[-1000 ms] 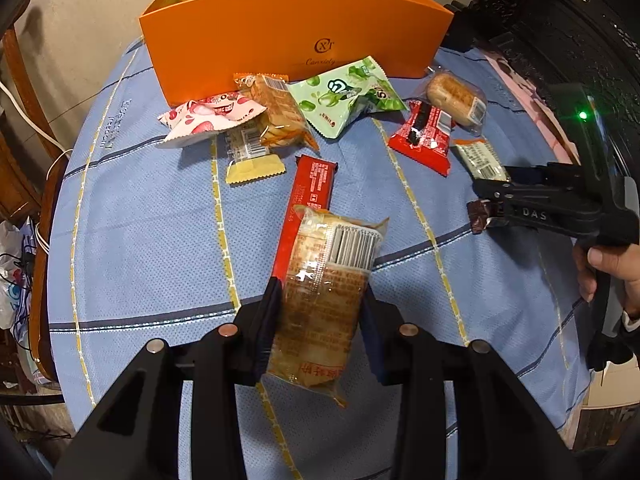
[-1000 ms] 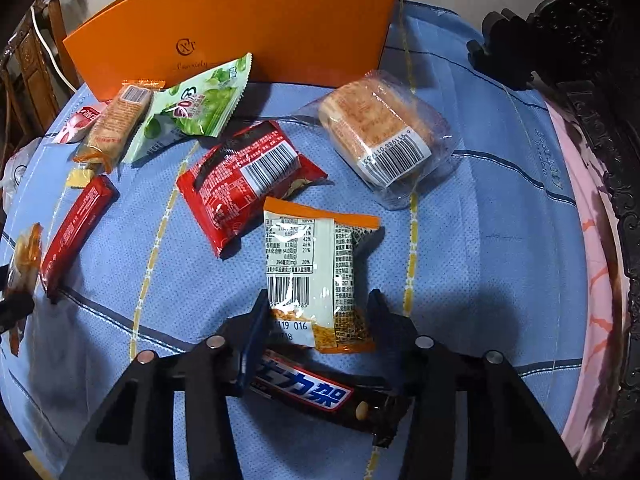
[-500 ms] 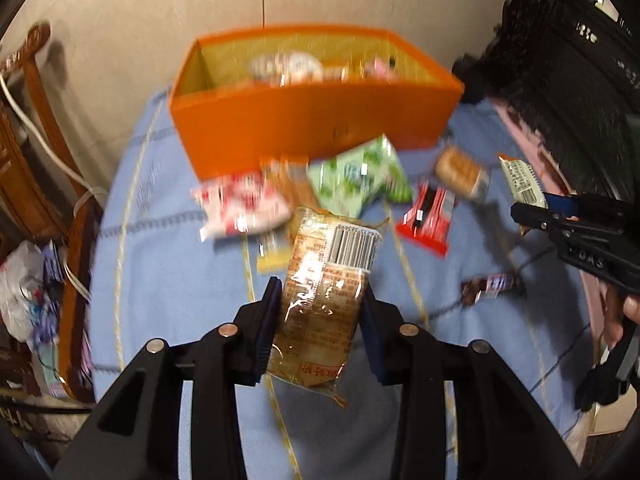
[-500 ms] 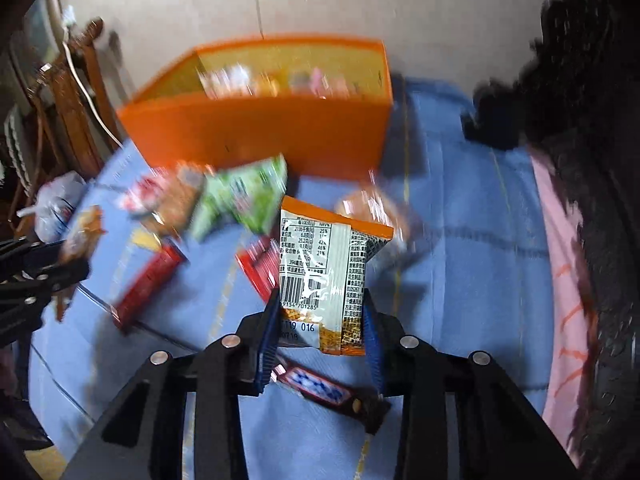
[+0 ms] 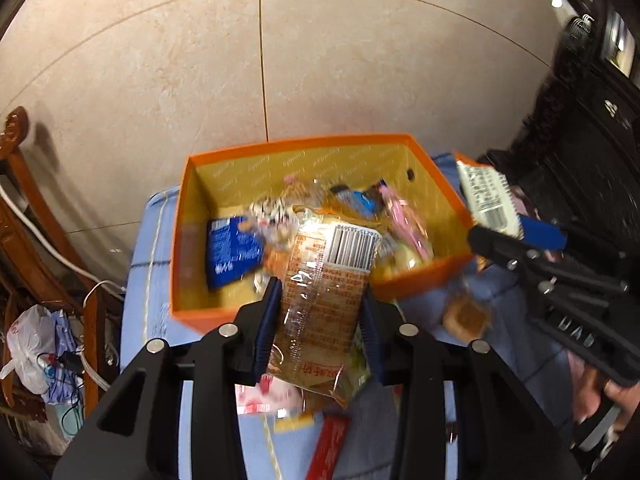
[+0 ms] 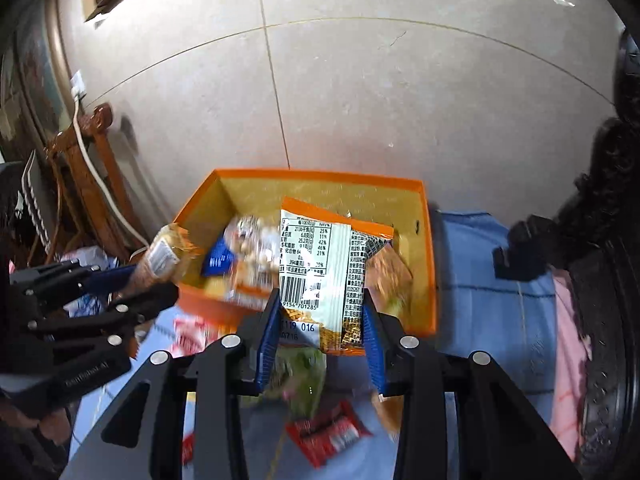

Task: Organize snacks
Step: 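Carry both packets into the orange box and open both tools, then withdraw both tools over the red bar and chocolate bar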

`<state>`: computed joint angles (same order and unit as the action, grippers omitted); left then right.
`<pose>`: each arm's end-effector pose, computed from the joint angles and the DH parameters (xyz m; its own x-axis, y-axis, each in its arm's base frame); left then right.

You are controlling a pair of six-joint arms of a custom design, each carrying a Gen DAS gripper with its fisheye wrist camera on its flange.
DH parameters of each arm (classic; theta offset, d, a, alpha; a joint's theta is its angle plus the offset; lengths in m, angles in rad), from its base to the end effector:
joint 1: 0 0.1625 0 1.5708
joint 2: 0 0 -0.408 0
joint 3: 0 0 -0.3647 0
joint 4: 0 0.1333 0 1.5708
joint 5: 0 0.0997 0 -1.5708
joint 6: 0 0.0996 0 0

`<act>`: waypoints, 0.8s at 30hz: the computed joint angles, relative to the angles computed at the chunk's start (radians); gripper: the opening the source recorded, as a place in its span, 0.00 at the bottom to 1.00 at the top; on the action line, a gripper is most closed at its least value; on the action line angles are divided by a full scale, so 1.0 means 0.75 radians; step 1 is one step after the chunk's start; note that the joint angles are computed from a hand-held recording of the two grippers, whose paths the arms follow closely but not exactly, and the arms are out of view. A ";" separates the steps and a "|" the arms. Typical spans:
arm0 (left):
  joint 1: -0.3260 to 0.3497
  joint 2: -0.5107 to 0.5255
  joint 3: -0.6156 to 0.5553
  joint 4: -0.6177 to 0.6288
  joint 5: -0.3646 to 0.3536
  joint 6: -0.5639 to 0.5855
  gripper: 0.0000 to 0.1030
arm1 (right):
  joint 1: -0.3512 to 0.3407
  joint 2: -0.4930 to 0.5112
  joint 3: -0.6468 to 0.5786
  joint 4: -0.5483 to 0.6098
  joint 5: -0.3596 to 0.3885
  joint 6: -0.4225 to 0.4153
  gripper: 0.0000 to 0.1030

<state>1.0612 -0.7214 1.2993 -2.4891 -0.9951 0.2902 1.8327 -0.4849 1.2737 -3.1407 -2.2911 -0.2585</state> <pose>-0.1942 -0.7320 0.1873 -0.6550 0.4755 -0.5873 0.6755 0.7168 -0.1731 0.2573 -0.6987 0.1110 -0.7711 0.0702 0.6328 -0.3941 0.7281 -0.5609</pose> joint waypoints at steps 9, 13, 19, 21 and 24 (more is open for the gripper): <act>0.065 0.266 -0.419 0.208 0.025 -0.028 0.36 | -0.068 0.171 -0.350 0.225 -0.010 0.054 0.37; 0.069 0.303 -0.443 0.155 0.084 -0.039 0.90 | -0.080 0.200 -0.395 0.267 -0.026 0.063 0.49; 0.081 0.288 -0.427 0.062 0.066 -0.042 0.93 | -0.082 0.164 -0.298 0.142 -0.024 0.037 0.63; 0.077 0.262 -0.383 0.046 0.071 -0.018 0.93 | -0.079 0.132 -0.236 0.108 -0.017 0.038 0.63; 0.070 0.216 -0.313 0.035 0.069 -0.015 0.94 | -0.068 0.082 -0.134 0.036 -0.022 0.038 0.63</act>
